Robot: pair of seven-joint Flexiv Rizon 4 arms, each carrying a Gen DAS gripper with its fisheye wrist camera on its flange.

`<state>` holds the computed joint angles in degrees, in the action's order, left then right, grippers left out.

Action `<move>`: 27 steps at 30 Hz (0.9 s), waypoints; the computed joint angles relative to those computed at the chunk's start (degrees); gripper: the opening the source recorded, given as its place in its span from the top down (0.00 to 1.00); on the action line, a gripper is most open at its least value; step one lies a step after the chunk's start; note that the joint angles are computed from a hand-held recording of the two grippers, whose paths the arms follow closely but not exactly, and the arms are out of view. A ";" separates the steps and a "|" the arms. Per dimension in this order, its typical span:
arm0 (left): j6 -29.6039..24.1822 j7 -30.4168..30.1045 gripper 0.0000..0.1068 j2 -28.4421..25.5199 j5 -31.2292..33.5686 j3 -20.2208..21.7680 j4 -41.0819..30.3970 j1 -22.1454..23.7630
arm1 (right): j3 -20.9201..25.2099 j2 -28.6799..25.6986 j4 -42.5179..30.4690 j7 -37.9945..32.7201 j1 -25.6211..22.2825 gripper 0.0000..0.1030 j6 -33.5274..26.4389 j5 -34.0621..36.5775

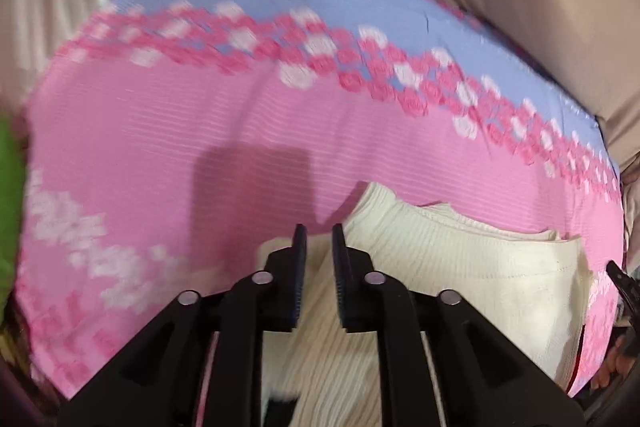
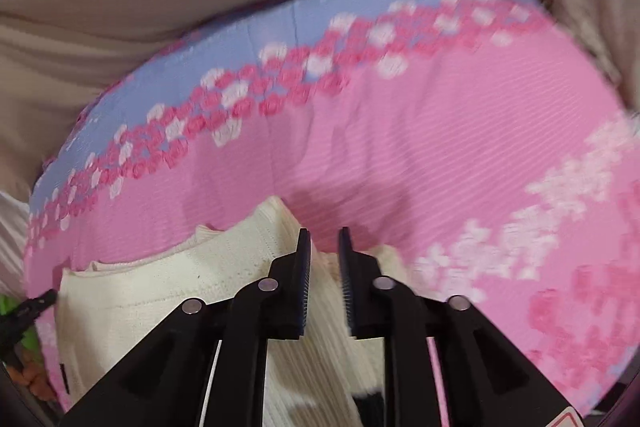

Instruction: Fold small clothes

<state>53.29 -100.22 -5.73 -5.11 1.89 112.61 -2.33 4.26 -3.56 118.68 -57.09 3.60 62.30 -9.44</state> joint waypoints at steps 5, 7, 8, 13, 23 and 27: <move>-1.15 5.20 0.79 4.73 -4.14 -2.08 4.04 -2.57 | 3.38 6.05 -0.36 -16.71 4.05 0.81 -5.10 14.78; -4.48 7.54 0.77 3.65 -4.22 -3.58 4.09 -4.23 | 4.56 5.70 -2.00 -23.37 7.09 0.82 -10.39 21.61; -5.50 7.60 0.76 2.95 -4.18 -3.81 4.36 -4.75 | 5.09 4.78 -2.32 -25.51 8.24 0.84 -12.19 22.59; -7.81 6.68 0.75 1.40 -4.03 -3.29 4.31 -5.32 | 5.73 0.50 -3.67 -26.16 10.04 0.88 -15.87 17.98; -5.69 8.64 0.75 2.10 -7.53 -2.83 6.86 -5.07 | 4.49 2.39 -3.23 -21.82 7.76 0.90 -13.32 17.49; -5.77 7.85 0.75 1.83 -5.19 -3.08 6.19 -5.44 | 1.60 1.58 -1.47 -12.09 5.23 0.74 -8.10 3.81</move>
<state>47.52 -92.37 -3.90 -10.30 -1.19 118.80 -7.77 5.85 -1.98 117.21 -69.19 8.83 54.20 -5.63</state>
